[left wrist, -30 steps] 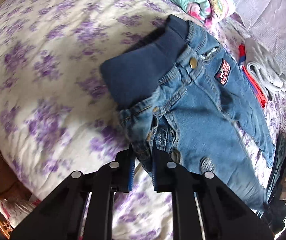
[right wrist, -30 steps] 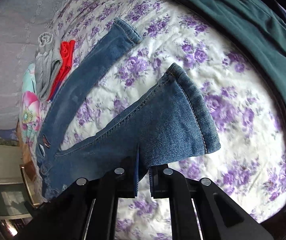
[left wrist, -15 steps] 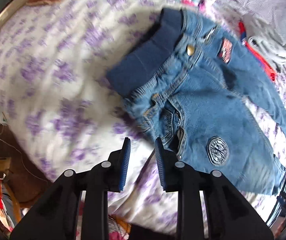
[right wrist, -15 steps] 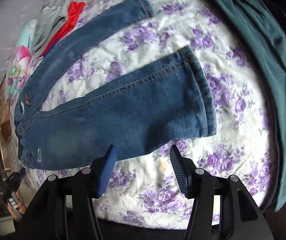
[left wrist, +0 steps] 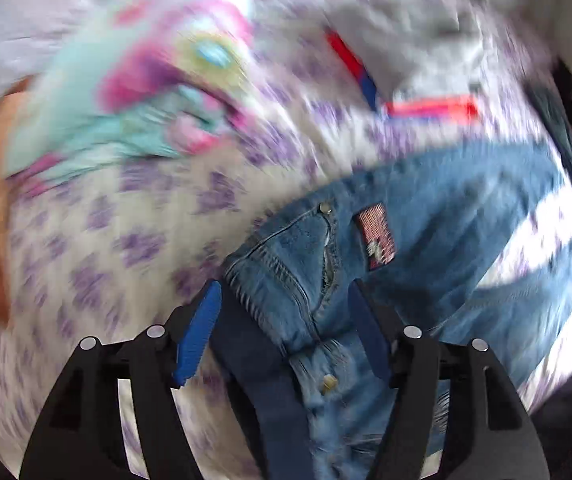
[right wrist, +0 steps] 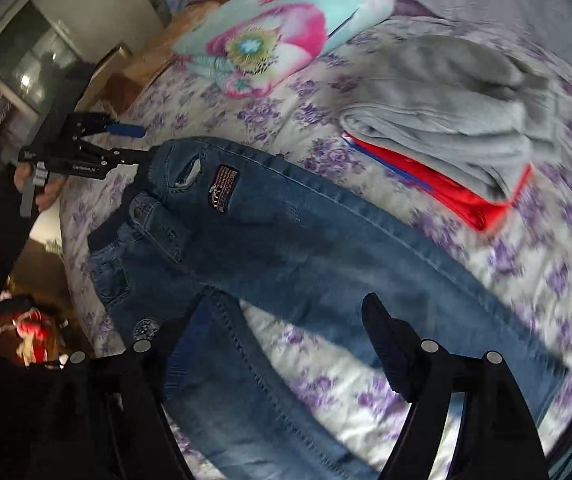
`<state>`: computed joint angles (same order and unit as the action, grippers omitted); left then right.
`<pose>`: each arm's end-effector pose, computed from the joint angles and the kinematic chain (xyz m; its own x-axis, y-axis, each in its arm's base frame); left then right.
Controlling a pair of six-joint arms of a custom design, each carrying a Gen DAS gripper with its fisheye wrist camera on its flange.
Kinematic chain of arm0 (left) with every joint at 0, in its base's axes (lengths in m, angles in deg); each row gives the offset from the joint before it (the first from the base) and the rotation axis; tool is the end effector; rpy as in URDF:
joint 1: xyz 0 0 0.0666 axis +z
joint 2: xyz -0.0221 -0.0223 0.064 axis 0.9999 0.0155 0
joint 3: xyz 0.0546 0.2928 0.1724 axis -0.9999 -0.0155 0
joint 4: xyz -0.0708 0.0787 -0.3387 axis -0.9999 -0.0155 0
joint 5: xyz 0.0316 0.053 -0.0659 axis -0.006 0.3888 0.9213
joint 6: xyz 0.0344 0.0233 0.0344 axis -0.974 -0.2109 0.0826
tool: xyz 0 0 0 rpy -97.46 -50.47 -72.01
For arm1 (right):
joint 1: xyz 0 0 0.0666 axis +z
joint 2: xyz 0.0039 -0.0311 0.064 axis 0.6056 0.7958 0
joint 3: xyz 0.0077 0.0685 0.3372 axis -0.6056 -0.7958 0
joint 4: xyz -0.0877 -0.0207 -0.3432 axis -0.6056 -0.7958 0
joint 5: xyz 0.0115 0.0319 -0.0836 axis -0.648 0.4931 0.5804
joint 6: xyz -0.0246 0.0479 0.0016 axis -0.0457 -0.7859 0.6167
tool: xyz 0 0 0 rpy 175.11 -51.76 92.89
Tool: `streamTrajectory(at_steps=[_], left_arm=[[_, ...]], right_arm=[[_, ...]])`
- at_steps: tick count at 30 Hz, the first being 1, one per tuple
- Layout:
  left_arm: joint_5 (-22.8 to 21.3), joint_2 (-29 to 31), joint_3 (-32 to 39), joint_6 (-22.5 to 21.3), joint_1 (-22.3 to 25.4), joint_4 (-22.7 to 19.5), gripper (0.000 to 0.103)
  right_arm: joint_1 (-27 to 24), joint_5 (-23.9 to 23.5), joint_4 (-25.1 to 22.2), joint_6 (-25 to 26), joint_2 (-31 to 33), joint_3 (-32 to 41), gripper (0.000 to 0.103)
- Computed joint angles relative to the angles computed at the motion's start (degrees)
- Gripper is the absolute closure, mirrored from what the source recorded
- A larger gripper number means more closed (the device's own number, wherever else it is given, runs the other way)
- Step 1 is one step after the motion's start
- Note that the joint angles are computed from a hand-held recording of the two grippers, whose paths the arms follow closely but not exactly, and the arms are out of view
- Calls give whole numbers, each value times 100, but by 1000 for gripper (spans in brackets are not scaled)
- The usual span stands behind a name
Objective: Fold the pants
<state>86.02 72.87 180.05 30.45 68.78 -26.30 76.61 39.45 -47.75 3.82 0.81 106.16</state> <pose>0.4422 -0.1698 0.3780 -0.5835 0.7637 -0.2761 0.7940 0.6079 0.0037 0.2925 0.2402 0.4024 -0.9539 -0.0435 -0.2969 -0.1165 0.9656 0.2326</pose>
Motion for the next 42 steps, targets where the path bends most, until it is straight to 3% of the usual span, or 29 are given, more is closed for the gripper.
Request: streamTrajectory(at_steps=[3, 6, 7, 12, 13, 14, 15, 17, 22, 24, 28, 30, 31, 32, 35, 40, 42], left_arm=[[-58, 791, 456, -293, -10, -243, 39], [132, 920, 272, -385, 8, -166, 46], [159, 955, 219, -458, 25, -128, 56], [517, 789, -48, -446, 198, 29, 69], [529, 713, -136, -468, 221, 106, 69], [516, 642, -218, -481, 237, 179, 71], [504, 557, -315, -470, 232, 241, 71], [434, 348, -562, -371, 201, 434, 73], [25, 109, -911, 193, 50, 1110, 72], [59, 365, -679, 282, 104, 1027, 72], [126, 707, -147, 196, 192, 425, 60], [131, 651, 56, -50, 310, 77, 38], [183, 585, 92, -205, 375, 34, 21], [253, 512, 141, -369, 464, 19, 17], [484, 766, 821, -536, 739, -474, 17], [737, 1514, 2045, -573, 800, -1145, 17], [835, 1780, 2406, -652, 701, -1443, 17]], right_arm=[[-446, -599, 15, 944, 1153, 823, 24], [-645, -925, 52, 1617, 2050, 1496, 24], [-650, -958, 21, 1741, 2193, 1574, 24], [-761, -1186, -570, 2400, 3312, 2389, 25], [-772, -1328, -672, 2474, 3416, 2431, 37], [-792, -1573, -722, 2538, 3450, 2381, 75], [-794, -1785, -694, 2612, 3413, 2269, 87], [-710, -1600, -369, 2666, 3144, 1982, 89], [-792, -1100, 195, 2224, 2798, 1796, 89], [-801, -986, 104, 2192, 2947, 1885, 89], [-841, -1170, -60, 2070, 3084, 1864, 82], [-910, -1270, -130, 2016, 2951, 1887, 67], [-963, -1379, -6, 2023, 2840, 1834, 55], [-1017, -1549, 191, 2020, 2726, 1761, 52], [-1156, -1830, 348, 1956, 2750, 1889, 48], [-1251, -2385, -138, 2127, 3466, 2537, 48], [-1224, -2501, -318, 2295, 3623, 2650, 59]])
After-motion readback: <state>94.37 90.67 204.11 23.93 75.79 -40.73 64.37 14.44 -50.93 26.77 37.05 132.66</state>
